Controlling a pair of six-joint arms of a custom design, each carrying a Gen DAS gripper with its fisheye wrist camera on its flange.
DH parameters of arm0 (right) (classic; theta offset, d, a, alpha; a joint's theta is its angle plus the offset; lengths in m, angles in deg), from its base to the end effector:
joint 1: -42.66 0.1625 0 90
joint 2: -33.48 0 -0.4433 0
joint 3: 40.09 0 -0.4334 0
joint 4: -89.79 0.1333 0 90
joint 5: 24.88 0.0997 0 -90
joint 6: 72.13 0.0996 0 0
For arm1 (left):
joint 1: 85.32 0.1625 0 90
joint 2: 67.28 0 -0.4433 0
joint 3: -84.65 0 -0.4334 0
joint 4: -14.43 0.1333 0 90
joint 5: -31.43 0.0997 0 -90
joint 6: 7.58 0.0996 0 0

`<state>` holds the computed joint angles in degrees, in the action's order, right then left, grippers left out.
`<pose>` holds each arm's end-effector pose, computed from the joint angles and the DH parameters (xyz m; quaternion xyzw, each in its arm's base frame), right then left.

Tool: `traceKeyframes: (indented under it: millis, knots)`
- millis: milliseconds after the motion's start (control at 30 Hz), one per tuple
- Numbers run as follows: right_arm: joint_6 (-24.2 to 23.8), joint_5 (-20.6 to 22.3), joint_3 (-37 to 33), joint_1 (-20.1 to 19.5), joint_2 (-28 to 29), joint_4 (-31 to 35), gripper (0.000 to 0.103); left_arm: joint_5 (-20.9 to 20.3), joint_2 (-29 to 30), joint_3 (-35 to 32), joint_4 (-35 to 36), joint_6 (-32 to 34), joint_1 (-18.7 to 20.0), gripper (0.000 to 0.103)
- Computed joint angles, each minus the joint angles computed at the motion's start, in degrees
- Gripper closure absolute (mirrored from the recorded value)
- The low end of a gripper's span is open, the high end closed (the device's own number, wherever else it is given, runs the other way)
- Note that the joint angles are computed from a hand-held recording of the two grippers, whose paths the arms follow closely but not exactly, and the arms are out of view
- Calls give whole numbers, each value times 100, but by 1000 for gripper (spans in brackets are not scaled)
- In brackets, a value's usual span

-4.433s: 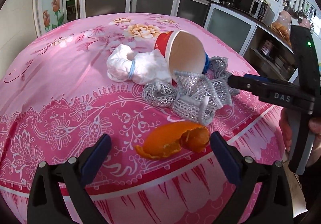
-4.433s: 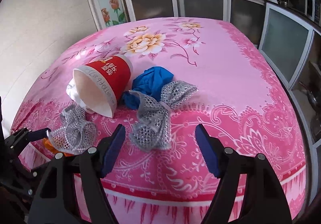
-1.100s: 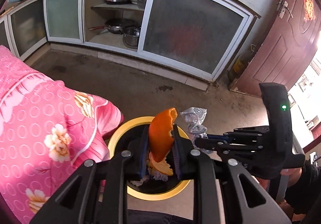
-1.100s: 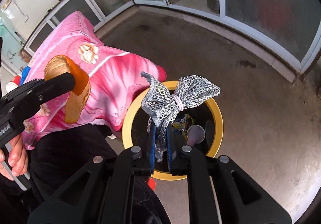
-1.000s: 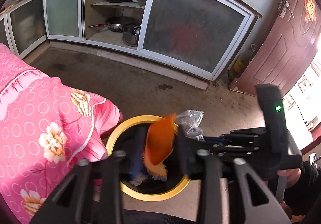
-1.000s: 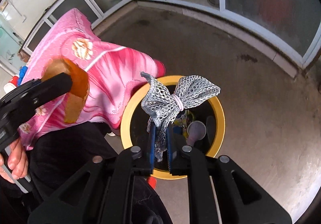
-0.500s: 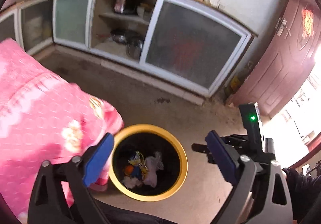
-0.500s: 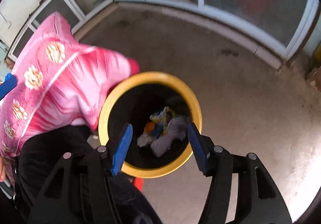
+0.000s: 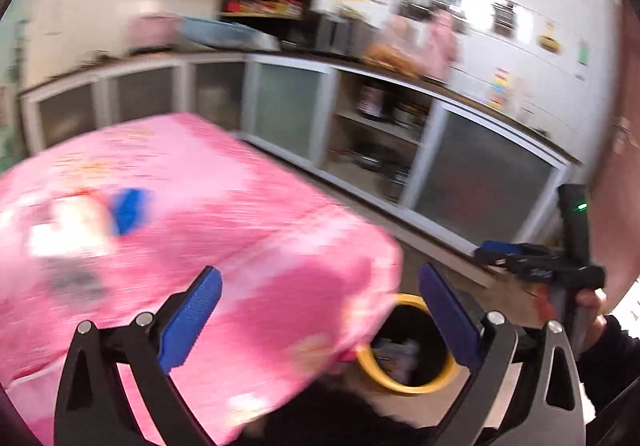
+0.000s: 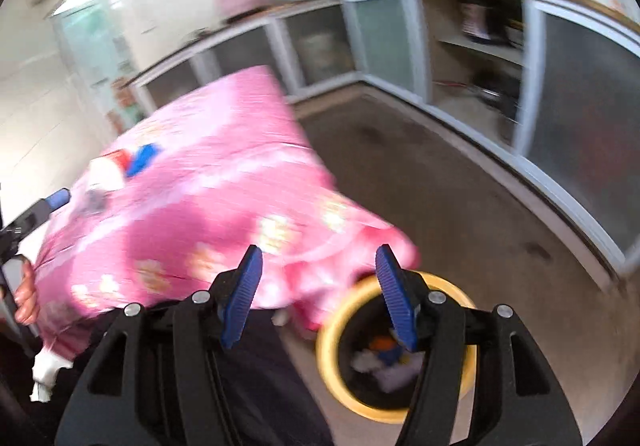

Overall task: Collect trash
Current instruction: 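Grasp a silver mesh bag with the left tool while the right tool grasps the blue glove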

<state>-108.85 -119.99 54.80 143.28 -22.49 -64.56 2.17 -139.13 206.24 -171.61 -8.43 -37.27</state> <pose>0.2546 -0.6827 0.2108 0.3822 -0.8965 0.2044 0.0920 -0.1854 -0.5356 0.2915 0.0924 0.8126 -0.4854 0.3091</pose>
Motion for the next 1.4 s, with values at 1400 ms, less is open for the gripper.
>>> traceKeyframes:
  millis: [1400]
  knots:
    - [473, -64, -6653, 1821, 5293, 4242, 55, -45, -978, -226, 1322, -1408, 1784, 8]
